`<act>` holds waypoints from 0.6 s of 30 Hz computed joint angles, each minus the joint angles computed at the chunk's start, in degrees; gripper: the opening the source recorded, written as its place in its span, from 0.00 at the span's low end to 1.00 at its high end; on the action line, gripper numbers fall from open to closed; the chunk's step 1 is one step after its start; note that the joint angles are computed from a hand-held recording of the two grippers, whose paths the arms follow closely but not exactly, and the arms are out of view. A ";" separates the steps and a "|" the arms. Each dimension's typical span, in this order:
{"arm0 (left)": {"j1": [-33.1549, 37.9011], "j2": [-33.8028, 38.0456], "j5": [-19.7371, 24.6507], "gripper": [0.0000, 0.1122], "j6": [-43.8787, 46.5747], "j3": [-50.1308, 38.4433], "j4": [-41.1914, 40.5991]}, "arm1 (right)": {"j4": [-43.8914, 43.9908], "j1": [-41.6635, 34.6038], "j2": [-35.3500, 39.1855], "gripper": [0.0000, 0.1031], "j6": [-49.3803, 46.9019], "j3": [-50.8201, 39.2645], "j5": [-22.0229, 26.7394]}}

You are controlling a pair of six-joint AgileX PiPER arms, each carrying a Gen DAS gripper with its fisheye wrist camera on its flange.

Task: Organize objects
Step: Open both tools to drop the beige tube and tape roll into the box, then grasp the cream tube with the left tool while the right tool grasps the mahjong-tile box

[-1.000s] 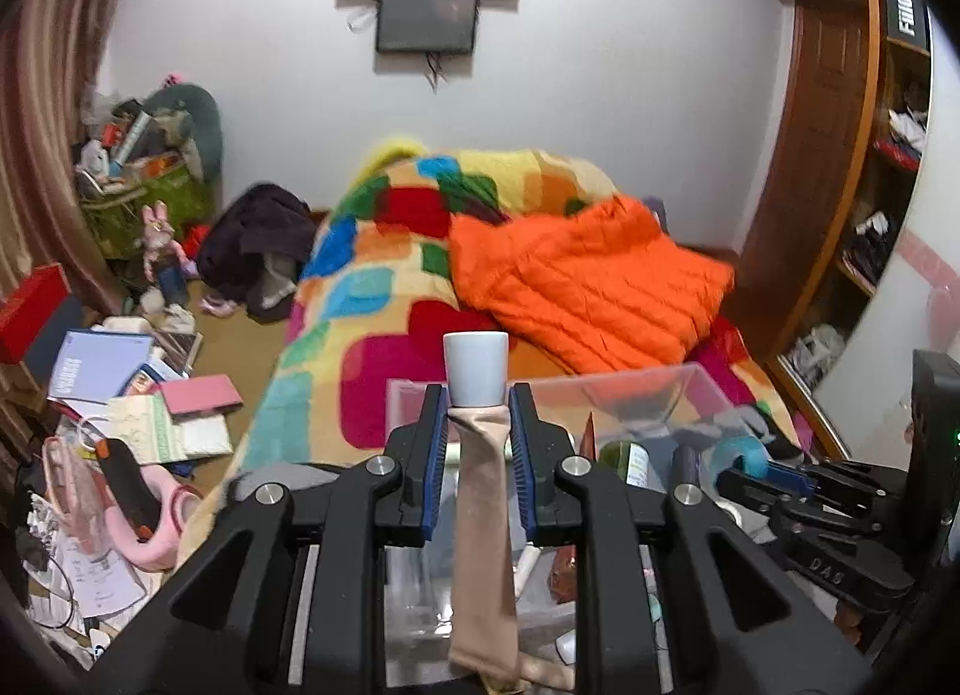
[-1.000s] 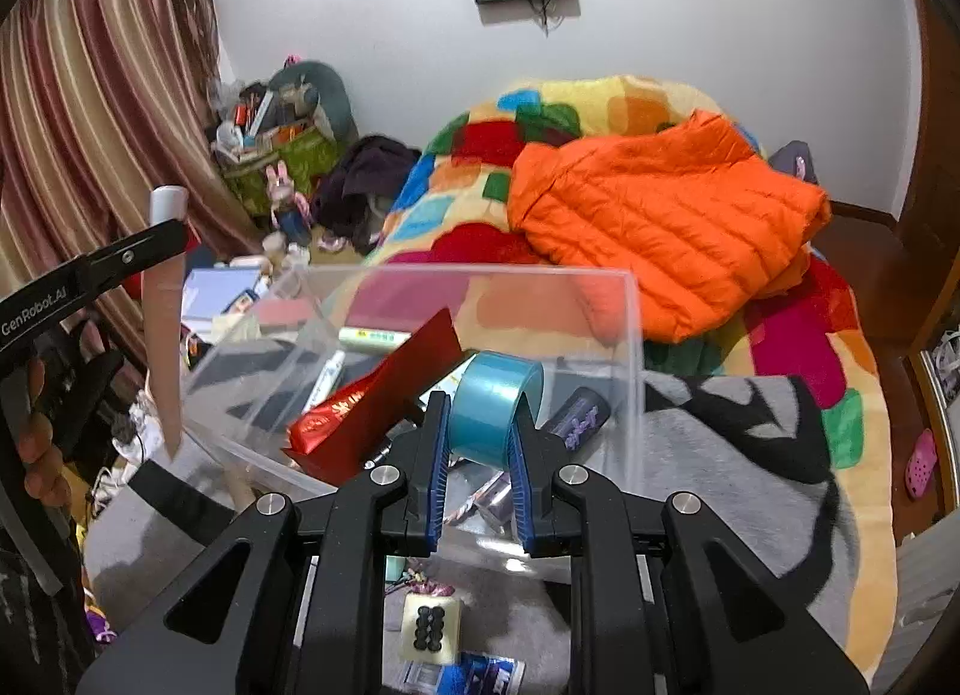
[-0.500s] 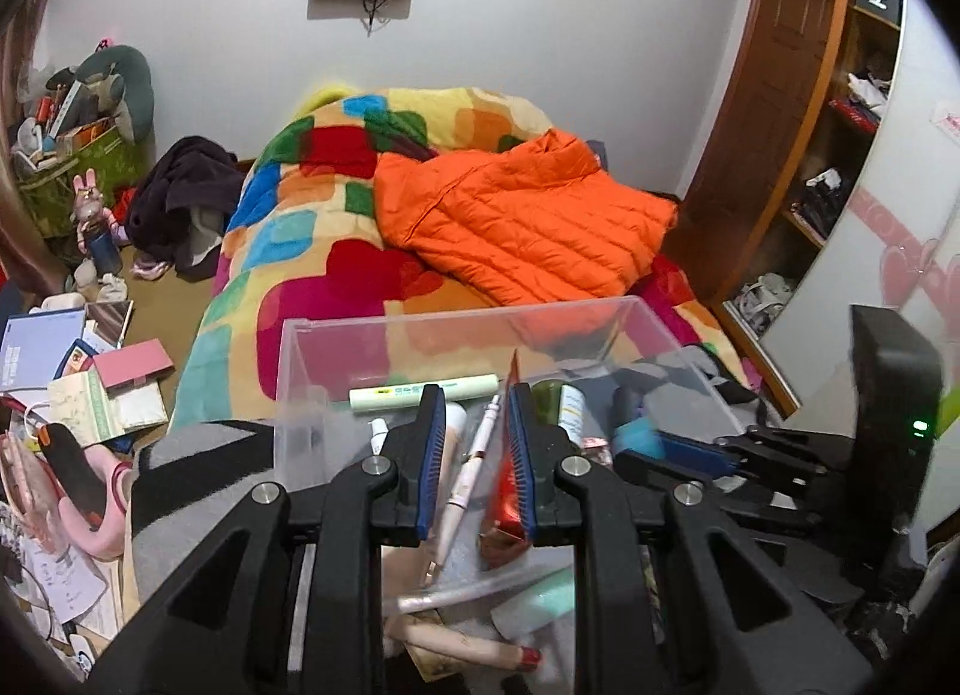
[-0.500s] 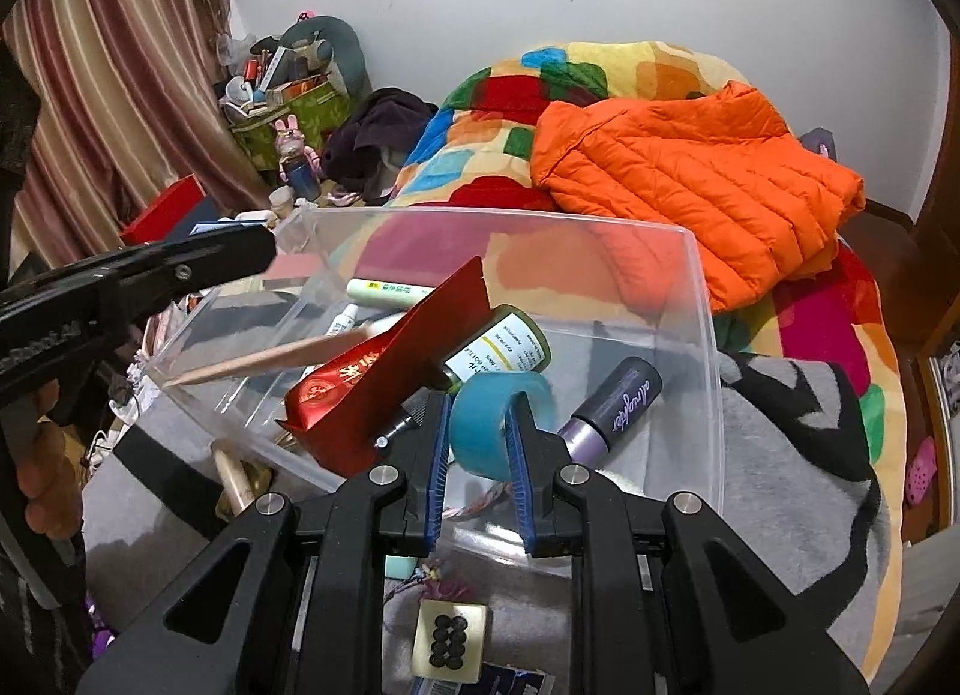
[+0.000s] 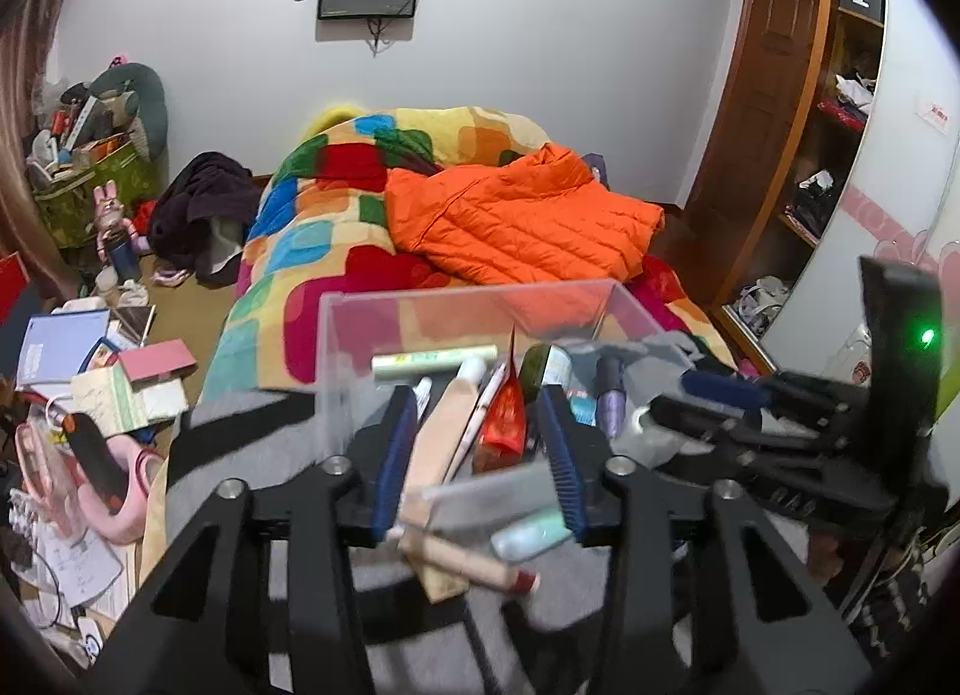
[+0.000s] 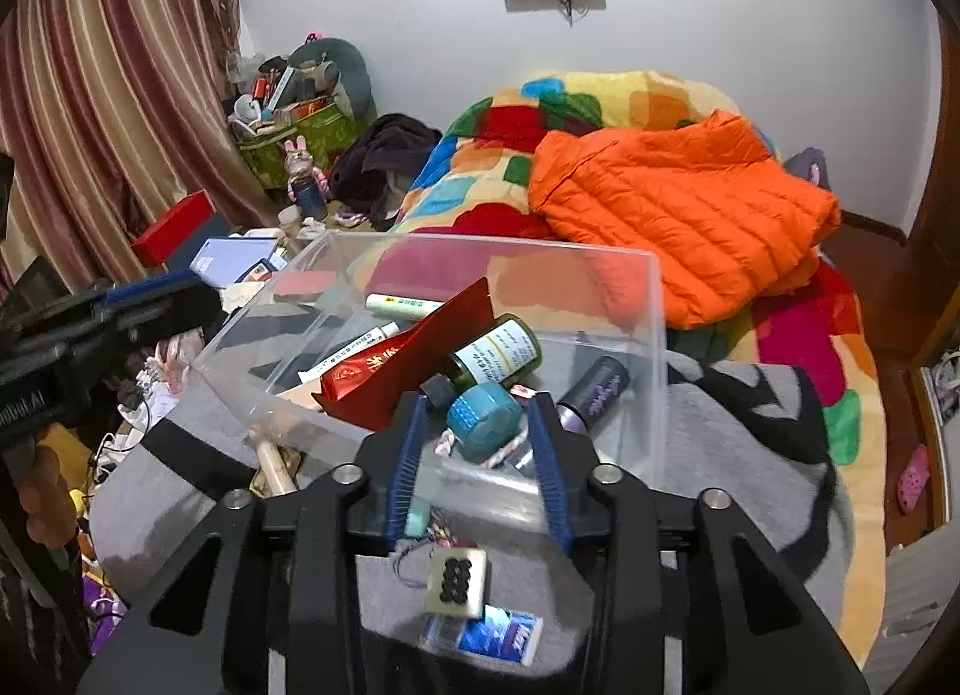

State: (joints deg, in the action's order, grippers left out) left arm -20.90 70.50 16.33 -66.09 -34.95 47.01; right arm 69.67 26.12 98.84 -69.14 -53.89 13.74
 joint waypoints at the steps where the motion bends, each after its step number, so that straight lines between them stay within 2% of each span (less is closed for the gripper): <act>1: -0.41 -0.71 0.19 0.43 -1.34 1.06 0.69 | 1.45 0.04 -0.68 0.37 -1.49 0.85 -0.26; 6: -2.72 -1.39 1.10 0.49 -10.16 5.48 5.84 | 6.31 -0.43 -3.36 0.39 -7.04 4.97 -0.43; 11: -0.52 2.25 -4.32 0.56 -10.91 8.72 3.58 | 10.53 -0.44 -3.63 0.43 -12.01 8.27 -0.65; 14: 1.36 6.52 -7.69 0.56 -8.56 8.88 0.46 | 11.59 -0.39 -2.26 0.43 -13.40 9.33 -0.65; 16: 0.55 9.62 -7.07 0.56 -15.27 8.07 6.32 | 12.48 -0.48 -1.06 0.43 -14.28 9.52 -0.45; 18: 1.21 12.31 -7.74 0.56 -17.49 7.15 8.44 | 11.32 -0.43 0.36 0.43 -13.10 9.19 -0.01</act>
State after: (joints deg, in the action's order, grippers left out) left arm -19.69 82.81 8.58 -83.58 -27.81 55.45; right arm 80.98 25.69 99.19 -82.24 -44.70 13.73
